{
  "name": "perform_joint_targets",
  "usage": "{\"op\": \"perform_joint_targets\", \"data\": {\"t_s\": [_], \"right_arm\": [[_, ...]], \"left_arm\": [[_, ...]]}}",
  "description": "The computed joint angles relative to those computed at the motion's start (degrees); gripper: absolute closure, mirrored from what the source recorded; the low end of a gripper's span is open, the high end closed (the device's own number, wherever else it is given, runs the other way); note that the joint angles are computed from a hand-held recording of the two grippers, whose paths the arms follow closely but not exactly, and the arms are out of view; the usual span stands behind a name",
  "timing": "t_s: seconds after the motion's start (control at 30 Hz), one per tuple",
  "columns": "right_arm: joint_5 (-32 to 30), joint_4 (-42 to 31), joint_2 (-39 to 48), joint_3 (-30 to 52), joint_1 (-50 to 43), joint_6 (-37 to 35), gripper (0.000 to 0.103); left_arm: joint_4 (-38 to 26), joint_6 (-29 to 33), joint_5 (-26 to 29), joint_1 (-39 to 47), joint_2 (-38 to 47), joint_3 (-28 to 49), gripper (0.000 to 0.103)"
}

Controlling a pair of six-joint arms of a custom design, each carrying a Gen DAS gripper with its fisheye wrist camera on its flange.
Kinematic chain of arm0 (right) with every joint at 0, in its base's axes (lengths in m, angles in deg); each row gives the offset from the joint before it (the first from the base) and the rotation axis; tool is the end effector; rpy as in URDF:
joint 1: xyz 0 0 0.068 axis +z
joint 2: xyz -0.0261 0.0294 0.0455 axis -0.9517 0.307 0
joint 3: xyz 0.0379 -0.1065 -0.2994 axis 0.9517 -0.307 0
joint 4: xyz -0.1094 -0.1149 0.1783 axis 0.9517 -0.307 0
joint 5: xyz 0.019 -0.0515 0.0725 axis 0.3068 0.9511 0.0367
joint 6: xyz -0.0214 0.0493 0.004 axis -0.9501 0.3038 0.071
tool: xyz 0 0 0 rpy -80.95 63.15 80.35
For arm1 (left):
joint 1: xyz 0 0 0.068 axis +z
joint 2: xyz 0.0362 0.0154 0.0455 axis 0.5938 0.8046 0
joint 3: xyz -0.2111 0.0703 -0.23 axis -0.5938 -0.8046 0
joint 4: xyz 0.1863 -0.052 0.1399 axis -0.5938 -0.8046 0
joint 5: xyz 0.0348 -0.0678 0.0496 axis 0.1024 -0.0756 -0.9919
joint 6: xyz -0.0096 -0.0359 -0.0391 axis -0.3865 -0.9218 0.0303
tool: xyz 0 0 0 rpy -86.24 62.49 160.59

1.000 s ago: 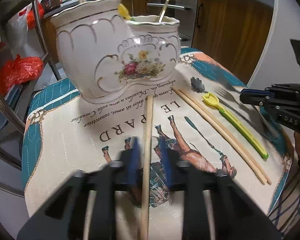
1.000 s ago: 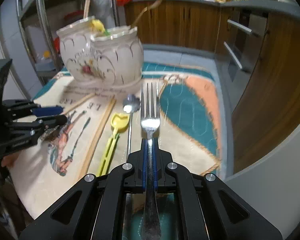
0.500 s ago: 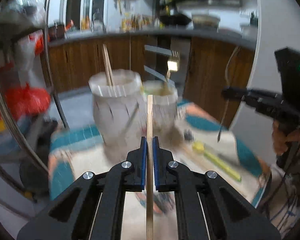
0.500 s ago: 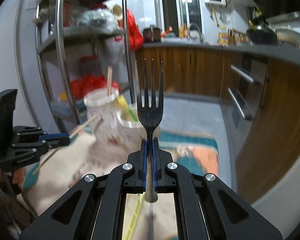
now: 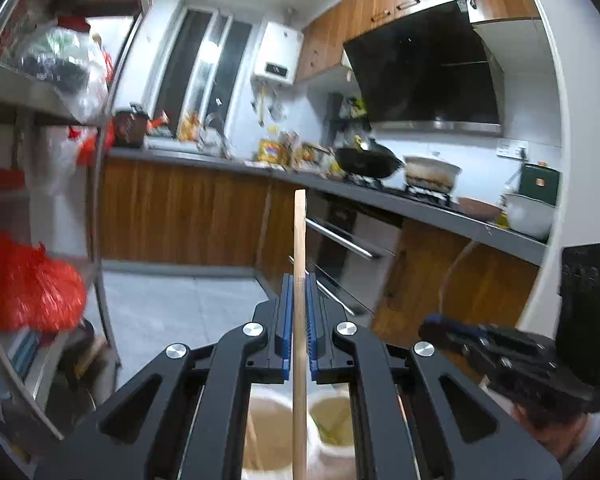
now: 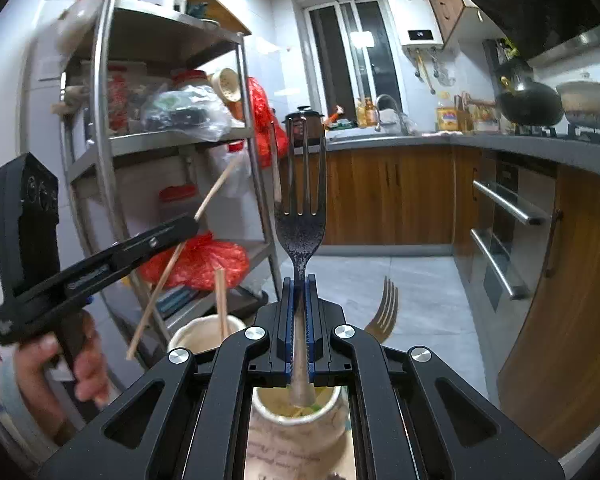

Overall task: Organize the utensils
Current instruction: 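Drop silver fork in smaller pot with right tool while left drops chopstick in larger pot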

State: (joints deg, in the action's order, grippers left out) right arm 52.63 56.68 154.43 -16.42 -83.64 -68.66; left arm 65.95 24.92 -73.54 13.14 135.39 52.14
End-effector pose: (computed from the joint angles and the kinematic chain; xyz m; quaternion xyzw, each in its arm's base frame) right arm 0.2365 -0.0282 0.2300 -0.1014 0.8042 0.1675 0.5612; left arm 0.2540 -0.1111 0.2437 0.1058 0.7586 -0.1993 0.6113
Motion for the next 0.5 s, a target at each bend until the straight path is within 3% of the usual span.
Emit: {"op": "perform_joint_targets", "data": {"t_s": [0.27, 0.5], "right_arm": [[5.63, 4.33, 8.74, 0.35, 4.6, -1.19, 0.097], [8.16, 3.3, 13.28, -0.04, 7.32, -4.21, 0.097]], "left_arm": [[17.7, 1.95, -10.16, -2.82, 11.88, -2.95, 0.097], [21.52, 1.46, -5.94, -0.47, 10.75, -9.57, 0.097]]}}
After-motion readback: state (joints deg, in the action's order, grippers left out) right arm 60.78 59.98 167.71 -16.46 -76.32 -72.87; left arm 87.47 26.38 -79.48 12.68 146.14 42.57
